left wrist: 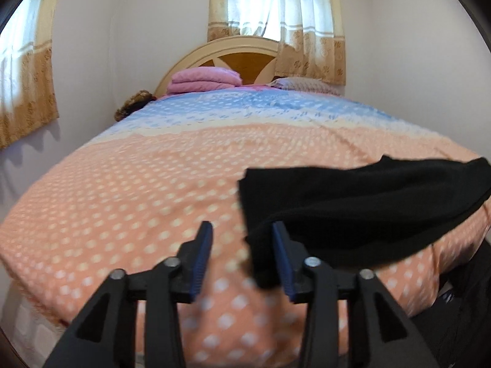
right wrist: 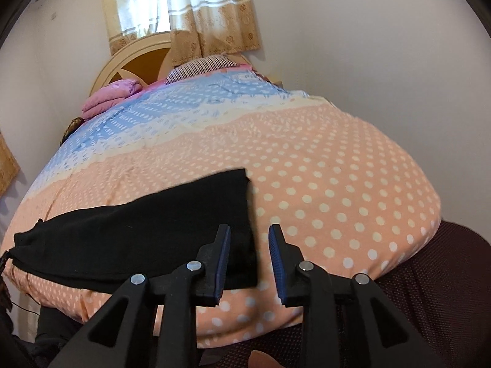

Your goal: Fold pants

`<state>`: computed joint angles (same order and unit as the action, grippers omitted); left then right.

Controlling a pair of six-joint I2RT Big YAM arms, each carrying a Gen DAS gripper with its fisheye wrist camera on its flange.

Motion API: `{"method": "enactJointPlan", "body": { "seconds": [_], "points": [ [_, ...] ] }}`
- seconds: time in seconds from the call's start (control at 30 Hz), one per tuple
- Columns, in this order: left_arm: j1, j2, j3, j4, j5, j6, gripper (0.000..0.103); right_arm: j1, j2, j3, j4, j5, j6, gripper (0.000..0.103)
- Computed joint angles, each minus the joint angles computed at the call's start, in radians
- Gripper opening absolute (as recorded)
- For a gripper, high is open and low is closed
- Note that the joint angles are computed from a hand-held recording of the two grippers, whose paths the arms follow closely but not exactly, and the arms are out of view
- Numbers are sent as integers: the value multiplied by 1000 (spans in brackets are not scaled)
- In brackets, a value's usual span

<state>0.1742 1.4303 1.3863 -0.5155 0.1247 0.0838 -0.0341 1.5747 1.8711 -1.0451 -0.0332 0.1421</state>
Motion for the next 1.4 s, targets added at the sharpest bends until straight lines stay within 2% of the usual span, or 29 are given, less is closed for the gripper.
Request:
{"method": "enactJointPlan", "body": {
  "seconds": [0.13,0.27,0.33,0.4,0.5,0.7,0.87,1.0,1.07,1.1,1.13,1.17,1.4],
  "points": [
    [44,-32,-40,13,-43,-52,47,49,-8,3,18,-32,-15,28],
    [58,-57,-58,14,-24,-134,45,137,23,50,1,-105,-35,28],
    [41,-69,-61,25,-16,-146,45,194,58,89,-31,-131,-69,28],
    [17,-73,-54,44,-1,-166,45,273,100,130,-55,-119,-123,28],
    [-34,-55,-24,66,5,-186,52,388,172,194,-82,-136,-200,28],
    [-124,11,36,73,30,-193,54,563,311,311,-111,-100,-350,28],
    [-160,47,45,36,4,-199,57,614,355,324,-92,-28,-426,28],
    [-165,54,33,0,-21,-192,58,618,405,385,-139,-21,-456,28],
    [-166,42,9,25,-18,-191,58,625,396,357,-106,3,-484,28],
    [-164,37,1,30,-13,-196,58,628,393,351,-94,12,-492,26],
    [-161,32,-3,31,-3,-208,58,629,390,346,-89,19,-489,20],
    [-159,27,-6,35,5,-219,58,630,387,346,-87,22,-485,5],
    [-137,-1,-23,56,25,-253,58,636,327,273,-79,25,-521,2]
  ]
}}
